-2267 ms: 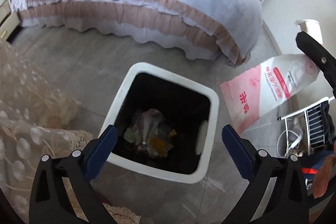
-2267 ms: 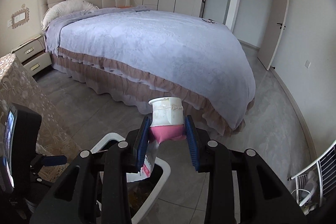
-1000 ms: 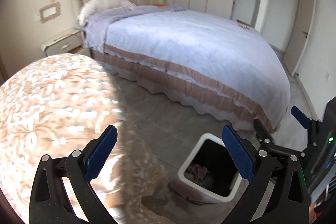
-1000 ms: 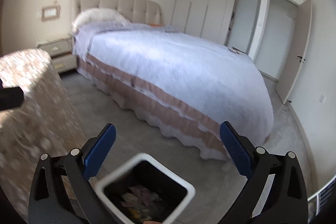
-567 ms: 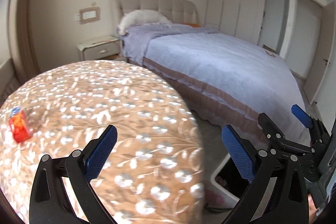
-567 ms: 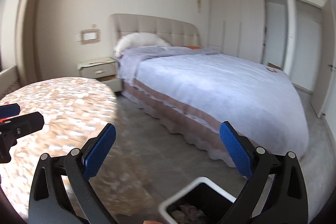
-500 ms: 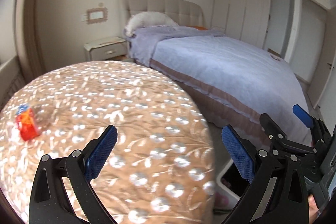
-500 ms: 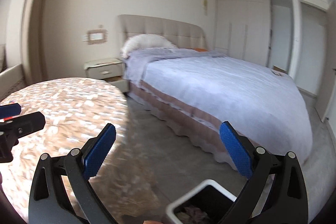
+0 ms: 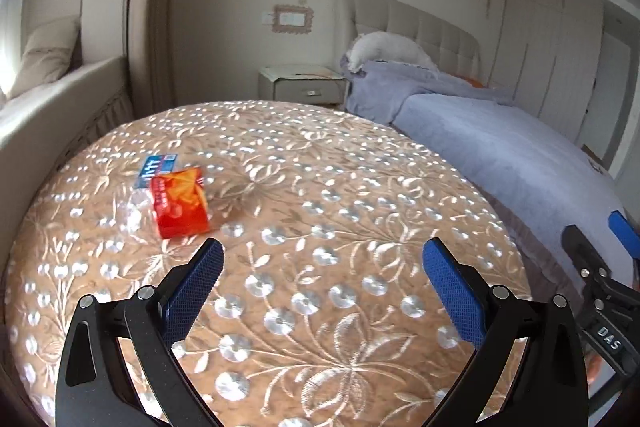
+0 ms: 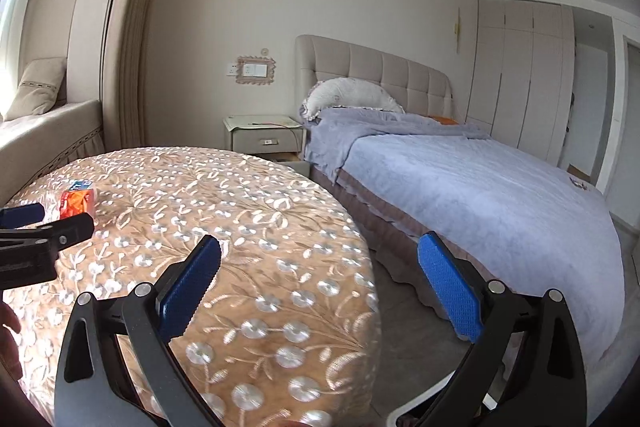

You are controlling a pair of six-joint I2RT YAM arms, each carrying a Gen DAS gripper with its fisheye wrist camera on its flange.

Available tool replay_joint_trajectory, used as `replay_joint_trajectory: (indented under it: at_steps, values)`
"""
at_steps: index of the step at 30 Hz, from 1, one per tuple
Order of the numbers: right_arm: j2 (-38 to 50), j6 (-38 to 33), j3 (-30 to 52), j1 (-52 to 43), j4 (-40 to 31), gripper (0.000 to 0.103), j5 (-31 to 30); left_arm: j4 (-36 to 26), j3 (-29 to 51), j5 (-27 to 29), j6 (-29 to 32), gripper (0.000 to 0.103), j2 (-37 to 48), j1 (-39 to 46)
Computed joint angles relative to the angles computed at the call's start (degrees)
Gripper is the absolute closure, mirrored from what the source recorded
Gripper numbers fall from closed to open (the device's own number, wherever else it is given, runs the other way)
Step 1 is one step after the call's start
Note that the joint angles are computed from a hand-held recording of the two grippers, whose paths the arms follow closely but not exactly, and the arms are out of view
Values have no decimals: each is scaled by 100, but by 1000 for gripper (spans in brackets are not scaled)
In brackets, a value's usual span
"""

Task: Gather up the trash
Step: 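Return both tools to the table toward the red-labelled bottle, then grasp the red-labelled plastic bottle with the left gripper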

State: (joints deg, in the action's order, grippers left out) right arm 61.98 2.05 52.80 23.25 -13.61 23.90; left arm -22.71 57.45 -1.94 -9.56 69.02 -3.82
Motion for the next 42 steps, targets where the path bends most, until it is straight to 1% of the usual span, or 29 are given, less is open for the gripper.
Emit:
replay_joint_trajectory:
  at_steps: [3, 6, 11, 15, 18, 20, 25, 33, 35, 37, 39, 41, 42]
  values:
    - [236, -28, 196, 233, 43, 5, 227, 68, 146, -581, -150, 5, 403, 151]
    - [554, -57, 395, 289, 82, 5, 258, 51, 395, -879, -411, 5, 870, 339]
    - [1004, -71, 649, 277, 144, 5, 148, -194, 991, -1400, -834, 5, 1662, 494]
    - [1414, -104, 943, 196, 189, 5, -50, -502, 1562, -2053, -1100, 5, 2254, 577]
    - [1695, -127, 1155, 127, 230, 5, -233, -738, 1908, -2207, -1262, 5, 2604, 728]
    - [1873, -126, 1289, 82, 246, 5, -377, -952, 2173, -2172, -1369, 5, 2829, 758]
    - [2209, -161, 1546, 32, 263, 5, -588, -1203, 2657, -2620, -1427, 5, 3320, 676]
    - [2555, -96, 1871, -1, 150, 5, -761, -1259, 2806, -2828, -1405, 6, 3499, 844]
    - [2619, -84, 1939, 18, 119, 5, -826, -1294, 2809, -2641, -1396, 8, 3508, 966]
    - [2673, -91, 1993, 81, 119, 5, -834, -1287, 2792, -2579, -1375, 17, 3501, 1069]
    - [2715, -89, 2042, 144, 107, 5, -839, -1209, 2723, -2443, -1308, 19, 3452, 1183]
    - [2770, -77, 2110, 213, 75, 5, -848, -1116, 2660, -2355, -1226, 24, 3397, 1245]
    - [2799, -75, 2150, 252, 53, 5, -839, -1045, 2600, -2280, -1191, 35, 3351, 1283]
